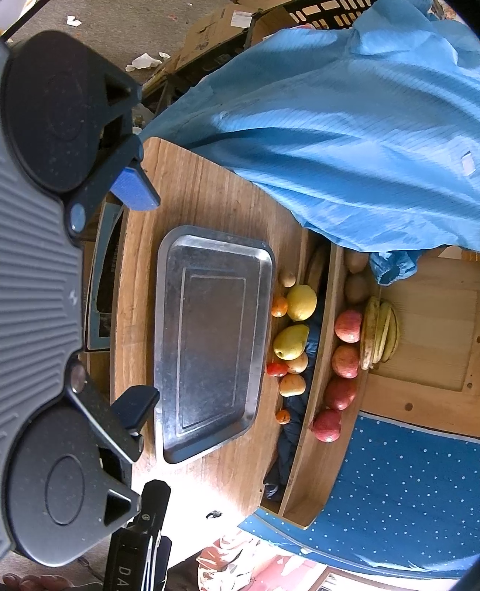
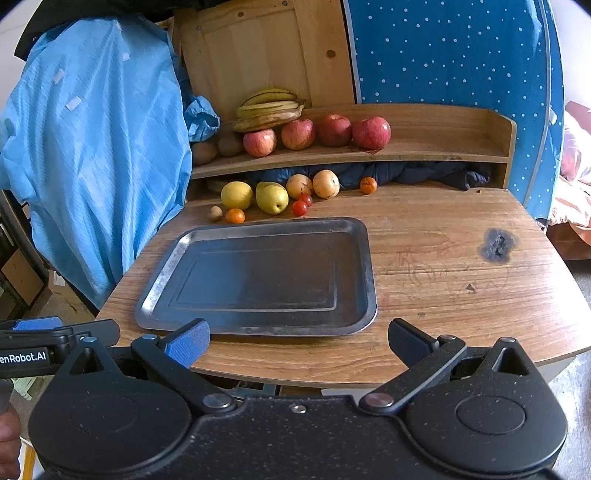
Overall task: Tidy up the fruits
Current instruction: 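Reach the left tool to the kiwi while the right tool reaches the tangerine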
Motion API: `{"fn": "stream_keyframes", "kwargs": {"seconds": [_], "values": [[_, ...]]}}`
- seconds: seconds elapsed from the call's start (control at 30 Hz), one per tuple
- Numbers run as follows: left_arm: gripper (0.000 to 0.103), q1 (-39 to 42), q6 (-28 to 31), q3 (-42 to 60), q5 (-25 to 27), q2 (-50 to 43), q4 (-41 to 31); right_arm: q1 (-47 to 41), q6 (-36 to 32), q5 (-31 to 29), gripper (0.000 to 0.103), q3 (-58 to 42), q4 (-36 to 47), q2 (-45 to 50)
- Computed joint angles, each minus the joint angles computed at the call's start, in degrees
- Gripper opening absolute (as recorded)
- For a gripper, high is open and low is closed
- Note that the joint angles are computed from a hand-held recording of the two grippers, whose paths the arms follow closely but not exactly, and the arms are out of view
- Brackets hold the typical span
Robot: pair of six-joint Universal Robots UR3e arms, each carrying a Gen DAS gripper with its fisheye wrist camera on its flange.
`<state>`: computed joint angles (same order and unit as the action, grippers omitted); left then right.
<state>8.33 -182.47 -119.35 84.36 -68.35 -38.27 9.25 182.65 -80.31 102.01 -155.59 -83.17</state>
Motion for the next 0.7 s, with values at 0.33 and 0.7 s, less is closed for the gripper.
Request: {"fn": "stream_keyframes", "kwargs": {"seconds": [0.33,0.7], "values": [[0.102,-3.87,-2.95,3.97,3.7,-5.58,-0.87,-1.58,-1.2,2.3,0.102,-1.82,2.37,2.01],[0.102,-10.24,-10.86,13.86,10.52,-18.38,-1.22,-5.48,-7.63,7.94,0.102,-10.46,7.99,9.1]]}}
